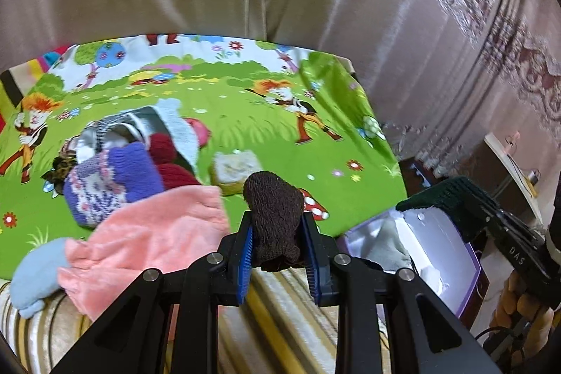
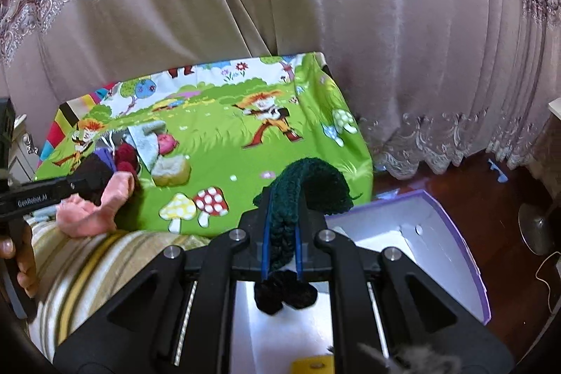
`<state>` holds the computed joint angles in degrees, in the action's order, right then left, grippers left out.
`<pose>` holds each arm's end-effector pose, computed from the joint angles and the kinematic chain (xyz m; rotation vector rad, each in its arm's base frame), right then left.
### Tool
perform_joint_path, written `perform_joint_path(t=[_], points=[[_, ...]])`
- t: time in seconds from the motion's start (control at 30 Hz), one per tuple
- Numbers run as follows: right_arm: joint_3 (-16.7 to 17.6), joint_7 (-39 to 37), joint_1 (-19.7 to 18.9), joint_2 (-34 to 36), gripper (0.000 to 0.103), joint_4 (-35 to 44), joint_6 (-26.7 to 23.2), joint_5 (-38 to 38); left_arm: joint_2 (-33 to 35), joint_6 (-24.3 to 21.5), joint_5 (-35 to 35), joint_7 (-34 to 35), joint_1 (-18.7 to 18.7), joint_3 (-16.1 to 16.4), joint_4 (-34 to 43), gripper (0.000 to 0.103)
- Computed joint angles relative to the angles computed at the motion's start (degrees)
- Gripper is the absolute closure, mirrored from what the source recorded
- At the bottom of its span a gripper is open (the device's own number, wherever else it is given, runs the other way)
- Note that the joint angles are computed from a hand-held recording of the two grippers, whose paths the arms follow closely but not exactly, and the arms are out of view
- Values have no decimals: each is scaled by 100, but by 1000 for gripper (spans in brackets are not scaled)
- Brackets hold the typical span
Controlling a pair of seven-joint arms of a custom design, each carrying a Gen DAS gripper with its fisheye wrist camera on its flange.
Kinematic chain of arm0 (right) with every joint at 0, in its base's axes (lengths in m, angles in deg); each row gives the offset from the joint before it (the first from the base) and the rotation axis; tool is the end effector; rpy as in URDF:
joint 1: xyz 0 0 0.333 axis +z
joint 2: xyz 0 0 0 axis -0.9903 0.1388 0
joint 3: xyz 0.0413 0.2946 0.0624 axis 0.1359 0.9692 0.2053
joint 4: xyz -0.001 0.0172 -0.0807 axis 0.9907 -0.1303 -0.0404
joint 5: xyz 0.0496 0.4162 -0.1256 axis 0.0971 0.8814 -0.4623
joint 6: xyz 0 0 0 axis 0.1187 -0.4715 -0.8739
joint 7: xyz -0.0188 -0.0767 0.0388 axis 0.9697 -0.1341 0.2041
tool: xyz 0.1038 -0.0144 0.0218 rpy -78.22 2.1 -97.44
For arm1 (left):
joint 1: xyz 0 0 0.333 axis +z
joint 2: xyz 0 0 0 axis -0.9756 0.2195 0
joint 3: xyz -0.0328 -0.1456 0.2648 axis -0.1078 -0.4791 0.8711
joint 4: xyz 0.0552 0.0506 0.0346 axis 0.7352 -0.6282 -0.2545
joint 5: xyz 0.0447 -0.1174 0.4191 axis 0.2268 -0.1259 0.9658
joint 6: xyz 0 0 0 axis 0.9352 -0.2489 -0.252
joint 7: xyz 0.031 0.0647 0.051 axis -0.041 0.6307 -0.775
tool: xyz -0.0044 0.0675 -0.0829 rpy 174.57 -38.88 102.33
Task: Organize soft objects
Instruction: 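Lift both held items and carry them toward the box, then open the right gripper over the box while the left gripper releases the brown sock into it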
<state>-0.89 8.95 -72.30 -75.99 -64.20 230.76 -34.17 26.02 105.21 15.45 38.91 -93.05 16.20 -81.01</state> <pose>0.6552 0.1175 0.5704 -1.9993 1.0475 -0.4480 0.5435 -0.3229 0.5557 -2.1453 1.3095 -0.8444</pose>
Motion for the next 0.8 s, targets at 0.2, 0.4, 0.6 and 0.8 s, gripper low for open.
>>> perform_joint_path(t=[0.2, 0.4, 0.6, 0.8], points=[[-100, -117, -109, -54, 90, -164, -442, -15, 321, -122, -11, 207, -127, -44, 389, 76], [-197, 781, -164, 258, 86, -47, -941, -1480, 581, -190, -48, 437, -273, -45, 709, 76], [-381, 2078, -313, 497, 55, 18, -1123, -2539, 951, -113, -257, 811, -421, -43, 1106, 76], [-378, 2109, -491, 417, 47, -16, -918, -2289, 1461, 249, -839, 1506, -551, -84, 1580, 76]])
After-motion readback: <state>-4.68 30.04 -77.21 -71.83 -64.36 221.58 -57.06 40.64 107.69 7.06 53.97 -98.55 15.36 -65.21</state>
